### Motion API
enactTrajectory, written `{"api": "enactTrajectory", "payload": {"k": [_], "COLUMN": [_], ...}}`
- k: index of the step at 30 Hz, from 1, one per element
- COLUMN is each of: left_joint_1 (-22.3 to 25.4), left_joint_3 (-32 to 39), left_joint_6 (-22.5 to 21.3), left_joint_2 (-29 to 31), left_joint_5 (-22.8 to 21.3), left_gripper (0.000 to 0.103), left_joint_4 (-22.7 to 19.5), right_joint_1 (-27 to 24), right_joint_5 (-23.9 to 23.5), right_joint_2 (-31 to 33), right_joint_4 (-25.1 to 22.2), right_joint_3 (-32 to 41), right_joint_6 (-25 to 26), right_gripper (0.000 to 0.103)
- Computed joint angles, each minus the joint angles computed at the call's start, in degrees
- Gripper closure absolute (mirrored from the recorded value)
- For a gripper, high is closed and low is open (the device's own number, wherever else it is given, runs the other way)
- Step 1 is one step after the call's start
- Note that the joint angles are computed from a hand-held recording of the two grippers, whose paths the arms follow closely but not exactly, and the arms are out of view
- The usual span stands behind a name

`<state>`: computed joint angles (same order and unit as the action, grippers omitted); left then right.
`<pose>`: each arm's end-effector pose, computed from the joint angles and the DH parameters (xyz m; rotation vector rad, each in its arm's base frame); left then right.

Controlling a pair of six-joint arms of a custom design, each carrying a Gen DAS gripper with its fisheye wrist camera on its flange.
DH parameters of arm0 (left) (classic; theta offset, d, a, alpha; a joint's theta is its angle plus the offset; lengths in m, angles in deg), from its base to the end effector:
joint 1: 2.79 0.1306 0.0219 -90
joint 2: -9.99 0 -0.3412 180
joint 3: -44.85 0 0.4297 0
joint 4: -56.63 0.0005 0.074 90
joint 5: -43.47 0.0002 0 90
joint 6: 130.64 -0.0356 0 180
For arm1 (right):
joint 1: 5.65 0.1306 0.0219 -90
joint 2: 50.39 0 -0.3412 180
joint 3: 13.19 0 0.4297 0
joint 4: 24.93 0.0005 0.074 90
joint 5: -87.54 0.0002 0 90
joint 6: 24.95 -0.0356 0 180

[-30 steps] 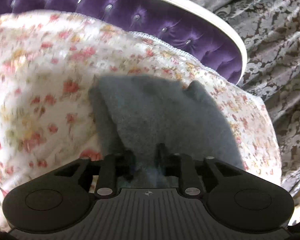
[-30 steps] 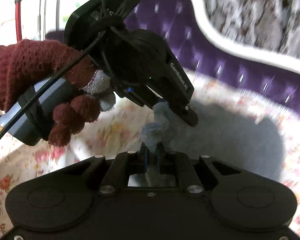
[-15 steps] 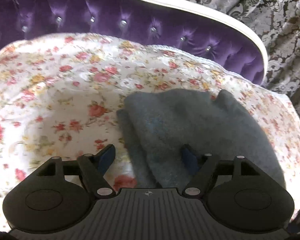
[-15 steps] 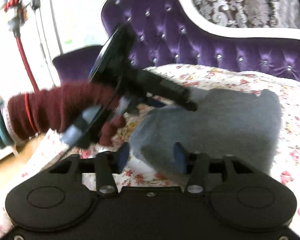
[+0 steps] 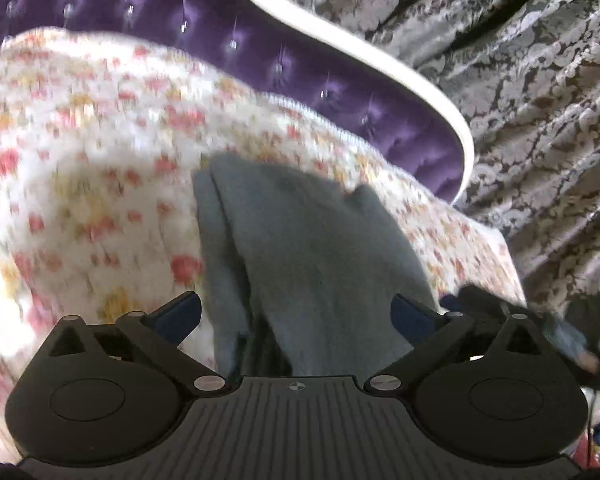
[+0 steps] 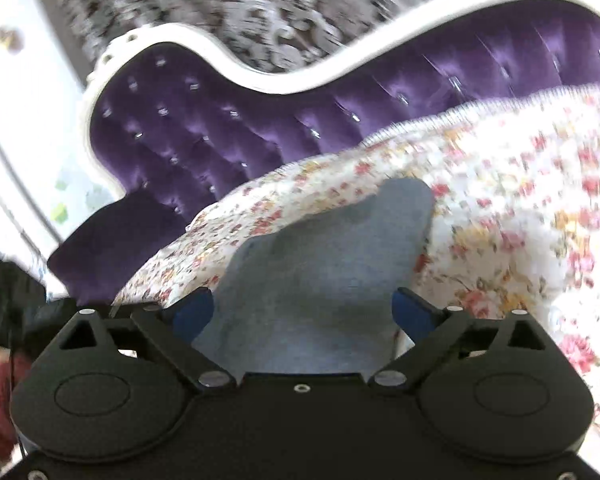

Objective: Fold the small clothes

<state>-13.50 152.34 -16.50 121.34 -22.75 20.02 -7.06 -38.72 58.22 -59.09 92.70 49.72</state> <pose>0.6416 -0.1365 0.3501 -0.0474 2.3287 -0.7860 0.6423 0.0048 0.3718 -0.0354 2.1909 0.8338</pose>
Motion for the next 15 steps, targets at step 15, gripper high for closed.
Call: {"api": "enactTrajectory", "payload": {"k": [15], "left_joint_1": [-1.3], "left_joint_3": [2.7], "left_joint_6": [0.6], "left_joint_2": [5.0], "left_joint_5": [1.7], "left_gripper": [0.0], "left_joint_4": [0.4], "right_joint_1": [-0.5], "right_joint_5": [-10.9], "right_joint_2": [12.0], "right_joint_4": [-4.9], "right_joint_3": [10.8], "right_joint_6": [-3.2], "right_gripper": [0.0]}}
